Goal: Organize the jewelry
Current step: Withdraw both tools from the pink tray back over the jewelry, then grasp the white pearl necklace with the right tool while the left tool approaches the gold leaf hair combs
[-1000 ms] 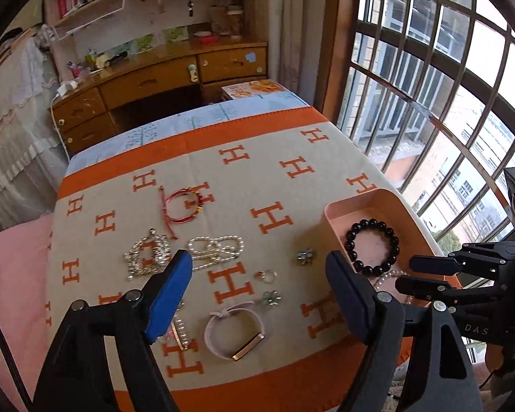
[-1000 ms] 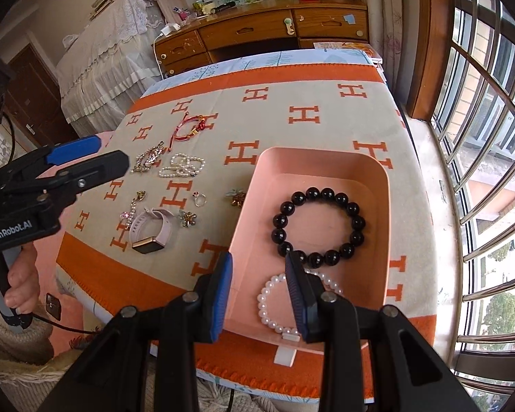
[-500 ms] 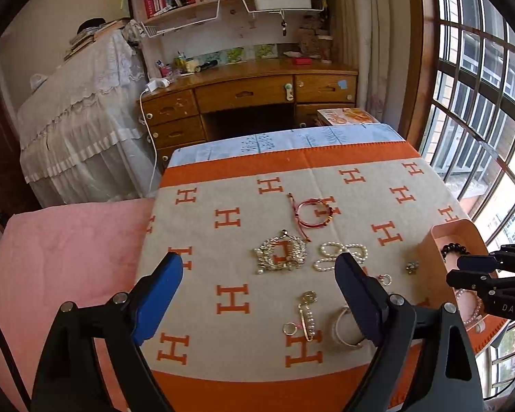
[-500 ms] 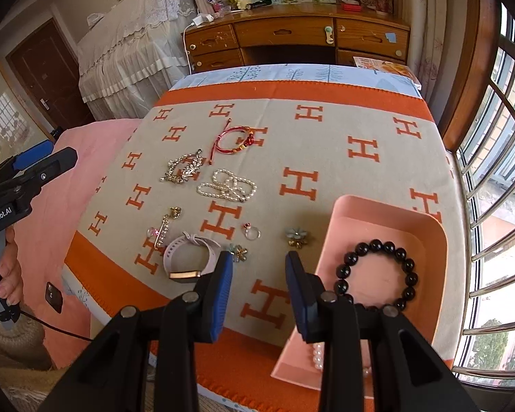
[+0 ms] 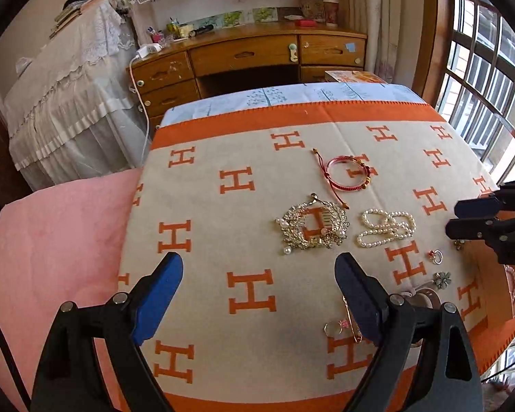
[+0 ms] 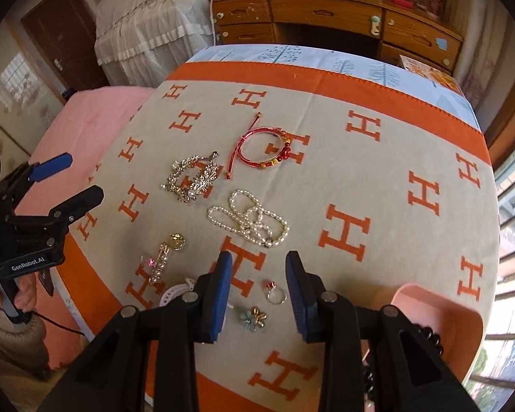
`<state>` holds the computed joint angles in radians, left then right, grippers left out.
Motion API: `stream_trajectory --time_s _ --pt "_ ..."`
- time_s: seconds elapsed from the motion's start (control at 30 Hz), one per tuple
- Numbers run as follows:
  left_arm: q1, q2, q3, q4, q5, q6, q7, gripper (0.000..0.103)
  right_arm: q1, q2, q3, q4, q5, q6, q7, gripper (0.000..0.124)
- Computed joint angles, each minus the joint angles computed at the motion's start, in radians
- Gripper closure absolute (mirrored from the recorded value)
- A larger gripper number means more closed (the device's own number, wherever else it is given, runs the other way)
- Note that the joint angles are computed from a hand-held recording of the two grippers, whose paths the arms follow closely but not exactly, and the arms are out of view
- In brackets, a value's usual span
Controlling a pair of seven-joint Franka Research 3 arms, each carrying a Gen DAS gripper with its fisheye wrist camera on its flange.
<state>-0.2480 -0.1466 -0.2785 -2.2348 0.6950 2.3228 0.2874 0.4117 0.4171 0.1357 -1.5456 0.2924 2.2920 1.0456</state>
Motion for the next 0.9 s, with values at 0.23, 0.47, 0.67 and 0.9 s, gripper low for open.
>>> stream_trajectory --time_s 0.23,0.47,0.67,0.9 --pt "0.009 0.091 0.032 0.013 -0.002 0.143 0.217 0.014 0.042 0.169 -0.014 0.202 -0.09 -0.105 -0.01 0.083" --pt "0.023 0.153 0.057 0.055 -0.04 0.187 0.415 0.017 0.083 0.199 -0.021 0.215 -0.155 -0.062 -0.069 0.083" --pt "0.019 0.21 0.06 0.109 -0.082 0.196 0.602 0.022 0.087 0.145 -0.009 0.105 -0.191 0.031 -0.163 0.114" --pt "0.005 0.289 0.057 0.2 -0.173 0.128 0.832 0.049 0.047 0.159 0.009 0.151 -0.093 -0.038 -0.133 0.115"
